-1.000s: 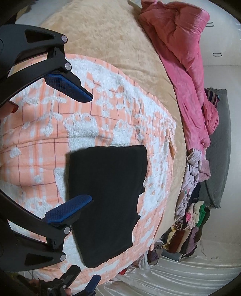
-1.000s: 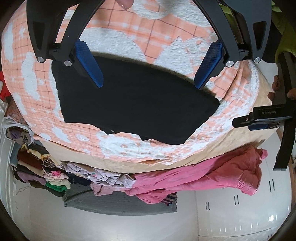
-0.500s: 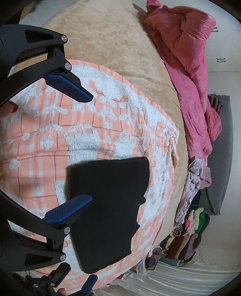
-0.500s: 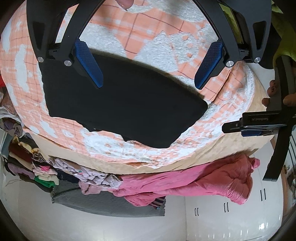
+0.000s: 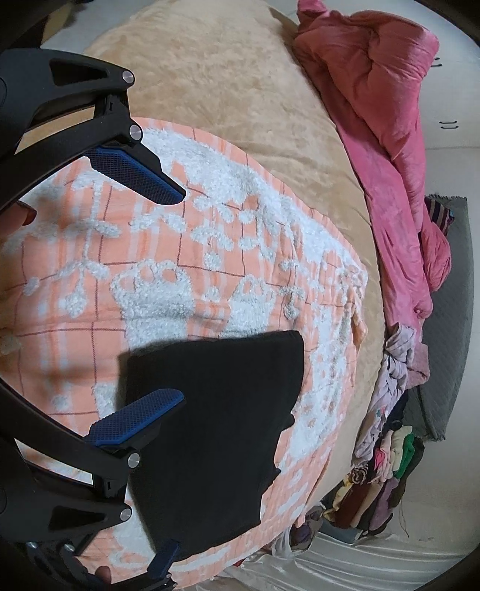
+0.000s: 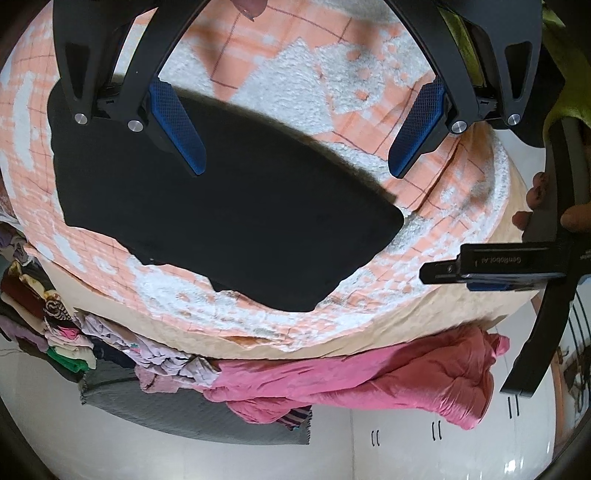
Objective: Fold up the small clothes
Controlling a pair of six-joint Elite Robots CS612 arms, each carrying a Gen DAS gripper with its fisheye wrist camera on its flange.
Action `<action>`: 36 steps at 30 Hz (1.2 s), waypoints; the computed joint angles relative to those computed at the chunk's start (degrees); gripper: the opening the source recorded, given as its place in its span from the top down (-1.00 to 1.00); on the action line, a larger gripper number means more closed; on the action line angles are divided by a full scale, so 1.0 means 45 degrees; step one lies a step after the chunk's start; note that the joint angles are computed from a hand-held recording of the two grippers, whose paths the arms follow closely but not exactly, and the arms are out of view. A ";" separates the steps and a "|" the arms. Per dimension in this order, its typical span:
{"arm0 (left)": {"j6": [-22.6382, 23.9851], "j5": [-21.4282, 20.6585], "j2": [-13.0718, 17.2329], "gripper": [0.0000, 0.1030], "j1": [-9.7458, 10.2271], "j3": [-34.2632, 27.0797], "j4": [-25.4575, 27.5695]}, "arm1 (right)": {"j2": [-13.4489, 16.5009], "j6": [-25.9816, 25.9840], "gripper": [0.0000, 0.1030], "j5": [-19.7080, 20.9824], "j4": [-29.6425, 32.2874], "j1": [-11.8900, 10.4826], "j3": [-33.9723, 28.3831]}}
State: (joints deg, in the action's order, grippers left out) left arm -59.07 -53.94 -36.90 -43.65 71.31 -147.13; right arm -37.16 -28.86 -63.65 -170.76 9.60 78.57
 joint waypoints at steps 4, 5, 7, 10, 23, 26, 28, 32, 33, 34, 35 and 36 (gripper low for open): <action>0.0007 -0.0102 0.0107 -0.82 0.0102 -0.0189 0.0245 | 0.0188 -0.0205 -0.91 -0.0035 0.0319 0.0113 -0.0238; -0.0006 -0.0123 0.0139 -0.82 0.0132 -0.0236 0.0289 | 0.0230 -0.0237 -0.91 -0.0032 0.0385 0.0133 -0.0283; -0.0054 -0.0199 0.0181 -0.82 0.0193 -0.0315 0.0376 | 0.0316 -0.0288 -0.91 -0.0104 0.0497 0.0186 -0.0379; -0.0034 -0.0258 0.0261 -0.82 0.0281 -0.0462 0.0485 | 0.0460 -0.0447 -0.91 -0.0316 0.0625 0.0296 -0.0540; 0.0424 -0.0479 0.0744 -0.82 0.0584 -0.1325 0.0897 | 0.1147 -0.1566 -0.91 -0.1985 0.0331 0.0860 -0.1128; 0.0595 -0.0460 0.0860 -0.82 0.0642 -0.1568 0.0998 | 0.1324 -0.1423 -0.91 -0.2141 0.0196 0.0925 -0.1337; 0.0688 -0.0447 0.0915 -0.82 0.0672 -0.1675 0.1002 | 0.1441 -0.1488 -0.91 -0.2341 0.0036 0.0975 -0.1470; 0.0831 -0.0473 0.1045 -0.82 0.0744 -0.1939 0.1135 | 0.1691 -0.1730 -0.91 -0.2905 -0.0433 0.1132 -0.1728; 0.0829 -0.0463 0.1037 -0.82 0.0738 -0.1923 0.1125 | 0.1746 -0.1743 -0.91 -0.2963 -0.0454 0.1151 -0.1813; 0.0871 -0.0438 0.1059 -0.82 0.0753 -0.1961 0.1102 | 0.1807 -0.1746 -0.92 -0.3055 -0.0484 0.1180 -0.1906; 0.0892 -0.0427 0.1076 -0.82 0.0768 -0.2001 0.1112 | 0.1883 -0.1723 -0.92 -0.3147 -0.0547 0.1208 -0.2020; 0.0917 -0.0431 0.1094 -0.82 0.0790 -0.2038 0.1088 | 0.1950 -0.1714 -0.92 -0.3245 -0.0599 0.1235 -0.2119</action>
